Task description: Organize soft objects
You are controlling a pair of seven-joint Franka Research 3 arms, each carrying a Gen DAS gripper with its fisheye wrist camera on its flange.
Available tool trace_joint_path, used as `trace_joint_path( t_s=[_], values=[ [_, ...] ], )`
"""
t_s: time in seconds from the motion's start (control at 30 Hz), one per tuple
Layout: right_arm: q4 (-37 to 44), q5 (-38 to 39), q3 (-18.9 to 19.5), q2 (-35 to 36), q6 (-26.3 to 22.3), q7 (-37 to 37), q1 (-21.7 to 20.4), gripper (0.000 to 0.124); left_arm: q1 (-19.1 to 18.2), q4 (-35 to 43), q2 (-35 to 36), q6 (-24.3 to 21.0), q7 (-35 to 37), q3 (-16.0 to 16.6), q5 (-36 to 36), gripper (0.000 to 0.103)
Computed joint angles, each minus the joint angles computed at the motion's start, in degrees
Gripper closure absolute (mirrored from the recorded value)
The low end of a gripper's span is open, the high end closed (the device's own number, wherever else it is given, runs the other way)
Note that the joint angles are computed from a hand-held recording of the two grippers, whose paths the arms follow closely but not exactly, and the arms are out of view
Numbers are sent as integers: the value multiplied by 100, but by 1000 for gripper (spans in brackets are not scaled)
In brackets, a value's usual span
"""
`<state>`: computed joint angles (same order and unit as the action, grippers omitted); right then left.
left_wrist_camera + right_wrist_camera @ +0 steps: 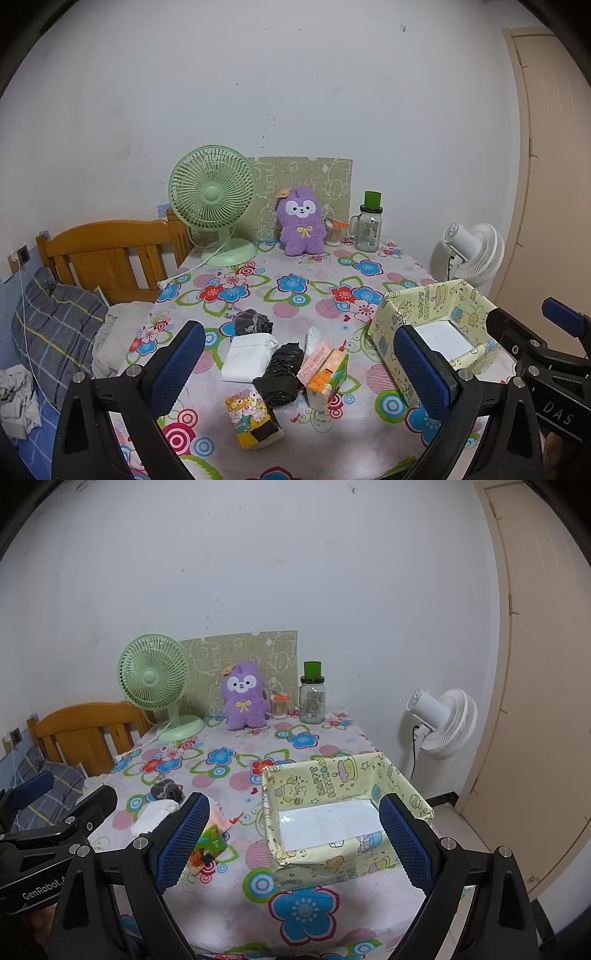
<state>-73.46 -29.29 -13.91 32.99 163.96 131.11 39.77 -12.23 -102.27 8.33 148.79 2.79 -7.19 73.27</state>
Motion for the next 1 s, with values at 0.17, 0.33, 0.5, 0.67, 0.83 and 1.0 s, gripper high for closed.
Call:
trace_joint_path(
  t_s=[0.17,0.33,0.5,0.67,0.83,1.0],
  values=[
    [-50,14,7,-30,25,-15,-7,29,-4,-11,-9,-10,17,-2,-8,0],
    [-31,21,-11,-16,40,8,-1,29,-4,-17,-10,-4,-11,-2,16,0],
    [-23,23,-22,-12,38,15,8,29,-4,-19,-8,-8,-6,-3,4,0],
    [-22,30,-20,-10,43,6,8,29,-14,-13,-2,-28,-18,-6,21,0],
    [-21,29,-21,-10,45,-6,7,29,-14,-24,-11,-43,-3,-5,28,0],
    [-4,46,-16,1,73,-25,-8,29,-2,-27,-16,-33,22,-7,16,0]
  ],
)
